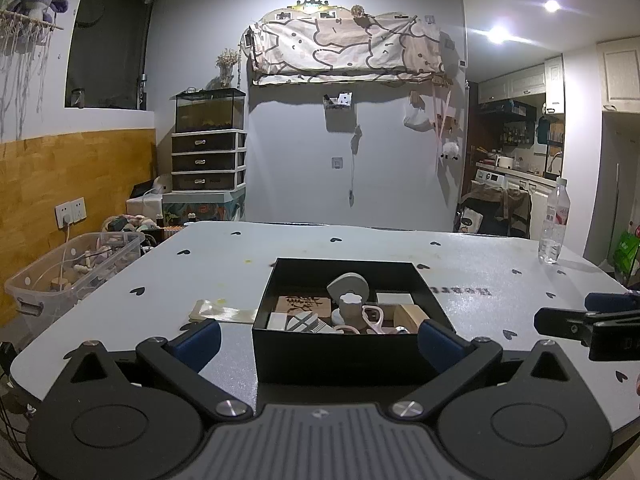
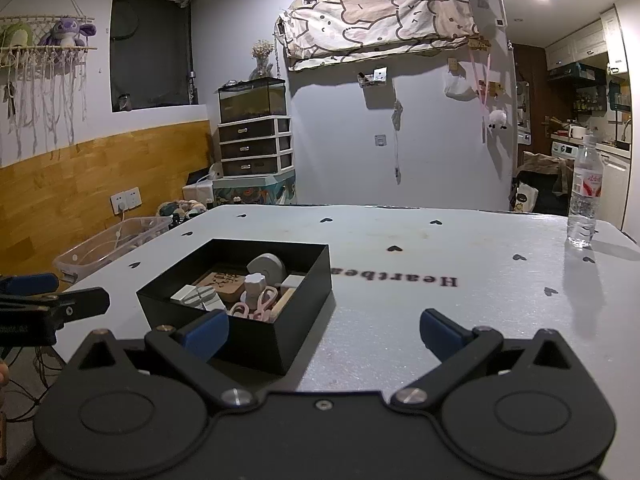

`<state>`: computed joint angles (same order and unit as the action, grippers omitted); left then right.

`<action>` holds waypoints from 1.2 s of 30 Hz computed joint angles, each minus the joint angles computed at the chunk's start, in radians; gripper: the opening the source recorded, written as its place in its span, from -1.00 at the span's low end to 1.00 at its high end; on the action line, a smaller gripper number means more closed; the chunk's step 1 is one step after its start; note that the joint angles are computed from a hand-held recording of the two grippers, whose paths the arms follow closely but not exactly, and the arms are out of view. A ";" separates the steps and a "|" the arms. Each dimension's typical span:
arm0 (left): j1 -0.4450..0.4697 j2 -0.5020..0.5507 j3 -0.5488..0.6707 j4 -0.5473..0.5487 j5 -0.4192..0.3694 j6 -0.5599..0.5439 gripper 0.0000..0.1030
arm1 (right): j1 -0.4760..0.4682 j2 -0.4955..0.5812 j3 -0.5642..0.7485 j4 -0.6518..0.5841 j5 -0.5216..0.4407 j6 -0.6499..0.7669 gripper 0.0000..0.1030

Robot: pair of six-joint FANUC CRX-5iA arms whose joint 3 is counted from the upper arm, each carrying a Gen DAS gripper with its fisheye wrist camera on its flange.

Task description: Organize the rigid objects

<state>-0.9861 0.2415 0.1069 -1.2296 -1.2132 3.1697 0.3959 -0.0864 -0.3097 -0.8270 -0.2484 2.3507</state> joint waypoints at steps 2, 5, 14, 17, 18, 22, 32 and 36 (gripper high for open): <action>0.000 0.001 0.002 0.001 -0.003 0.001 1.00 | 0.002 -0.001 -0.001 0.006 0.002 -0.007 1.00; -0.001 0.001 0.000 0.001 -0.003 0.004 1.00 | 0.005 -0.001 -0.004 0.013 0.008 -0.014 1.00; -0.001 0.001 0.000 0.000 -0.004 0.005 1.00 | 0.007 -0.003 -0.005 0.016 0.007 -0.016 1.00; -0.001 0.001 0.000 0.000 -0.004 0.005 1.00 | 0.006 -0.004 -0.005 0.012 0.005 -0.012 1.00; -0.001 0.001 0.000 0.001 -0.004 0.004 1.00 | 0.006 -0.006 -0.006 0.012 0.005 -0.011 1.00; -0.002 0.000 -0.001 0.000 -0.004 0.004 1.00 | 0.013 -0.010 -0.011 0.031 0.014 -0.031 1.00; -0.006 -0.004 -0.004 -0.004 -0.003 0.004 1.00 | 0.008 -0.013 -0.011 0.024 0.009 -0.023 1.00; -0.006 -0.004 -0.003 -0.003 -0.004 0.004 1.00 | 0.011 -0.013 -0.013 0.034 0.013 -0.035 1.00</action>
